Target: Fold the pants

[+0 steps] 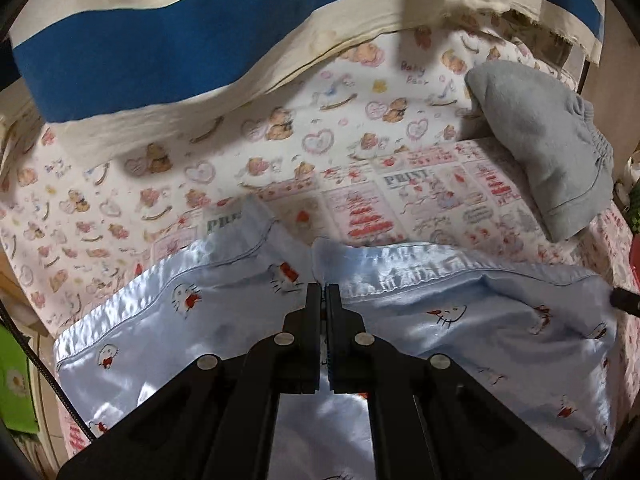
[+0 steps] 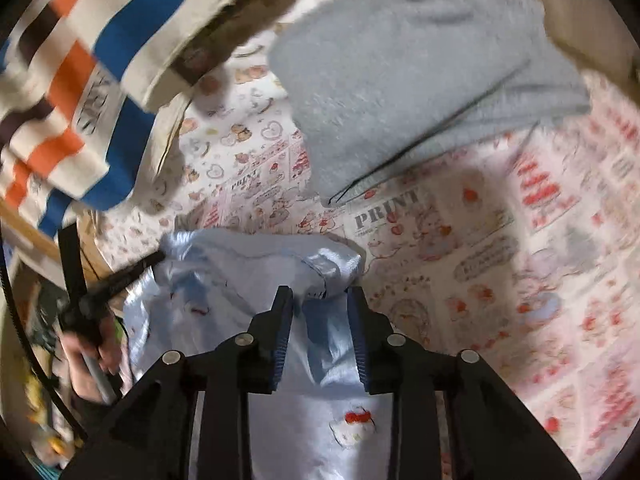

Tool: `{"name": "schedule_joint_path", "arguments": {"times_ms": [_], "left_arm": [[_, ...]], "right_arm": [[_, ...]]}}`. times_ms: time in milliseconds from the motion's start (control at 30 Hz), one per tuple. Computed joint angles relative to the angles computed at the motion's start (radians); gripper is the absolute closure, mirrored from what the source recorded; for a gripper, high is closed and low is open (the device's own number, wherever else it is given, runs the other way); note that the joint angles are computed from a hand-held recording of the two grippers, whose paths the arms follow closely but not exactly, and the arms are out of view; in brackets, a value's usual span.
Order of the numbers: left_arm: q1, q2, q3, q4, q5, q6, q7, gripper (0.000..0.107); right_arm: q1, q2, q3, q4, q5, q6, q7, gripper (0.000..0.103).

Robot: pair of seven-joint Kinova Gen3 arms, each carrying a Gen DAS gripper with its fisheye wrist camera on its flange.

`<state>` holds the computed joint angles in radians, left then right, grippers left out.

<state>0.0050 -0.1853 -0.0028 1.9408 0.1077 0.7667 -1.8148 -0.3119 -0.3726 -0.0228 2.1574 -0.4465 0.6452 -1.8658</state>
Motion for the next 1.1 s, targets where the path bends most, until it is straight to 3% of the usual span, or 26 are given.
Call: {"name": "schedule_joint_path", "arguments": {"times_ms": [67, 167, 267, 300, 367, 433, 533, 733, 867, 1033, 1100], "left_arm": [[-0.004, 0.000, -0.005, 0.005, 0.000, -0.002, 0.002, 0.106], [-0.005, -0.003, -0.023, 0.009, 0.027, -0.001, -0.019, 0.106], [-0.007, 0.000, -0.020, 0.006, 0.030, 0.000, -0.025, 0.106], [-0.007, 0.000, -0.017, 0.006, 0.028, -0.001, -0.025, 0.106], [-0.007, 0.000, -0.014, 0.005, 0.028, -0.003, -0.026, 0.106], [-0.005, -0.001, -0.018, 0.002, 0.038, -0.003, -0.032, 0.106], [-0.004, -0.001, -0.028, -0.005, 0.062, -0.001, -0.045, 0.106], [0.013, -0.009, -0.095, -0.049, 0.245, 0.007, -0.118, 0.106], [0.021, 0.000, -0.070, -0.102, 0.284, -0.020, -0.129, 0.106], [0.017, 0.090, -0.002, -0.183, 0.217, -0.056, -0.047, 0.106], [0.021, 0.133, 0.023, -0.202, 0.166, -0.060, 0.002, 0.106]], "right_arm": [[-0.072, 0.027, 0.086, 0.013, -0.081, -0.030, 0.031, 0.066], [-0.188, 0.040, 0.217, 0.047, -0.203, -0.091, 0.064, 0.045], [-0.165, 0.076, 0.227, 0.041, -0.317, -0.068, 0.147, 0.041], [-0.121, 0.107, 0.195, 0.022, -0.333, -0.041, 0.167, 0.042], [-0.028, 0.145, 0.110, -0.010, -0.329, -0.003, 0.171, 0.057], [0.060, 0.174, 0.017, -0.045, -0.301, 0.035, 0.140, 0.087], [0.146, 0.195, -0.122, -0.081, -0.181, 0.018, 0.038, 0.099], [0.337, 0.072, -0.400, -0.142, 0.063, -0.036, -0.051, 0.100], [0.500, 0.001, -0.541, -0.251, 0.226, -0.011, -0.098, 0.100], [0.724, 0.005, -0.747, -0.311, 0.429, -0.009, -0.206, 0.100], [0.760, 0.041, -0.802, -0.309, 0.496, -0.017, -0.273, 0.100]]}}
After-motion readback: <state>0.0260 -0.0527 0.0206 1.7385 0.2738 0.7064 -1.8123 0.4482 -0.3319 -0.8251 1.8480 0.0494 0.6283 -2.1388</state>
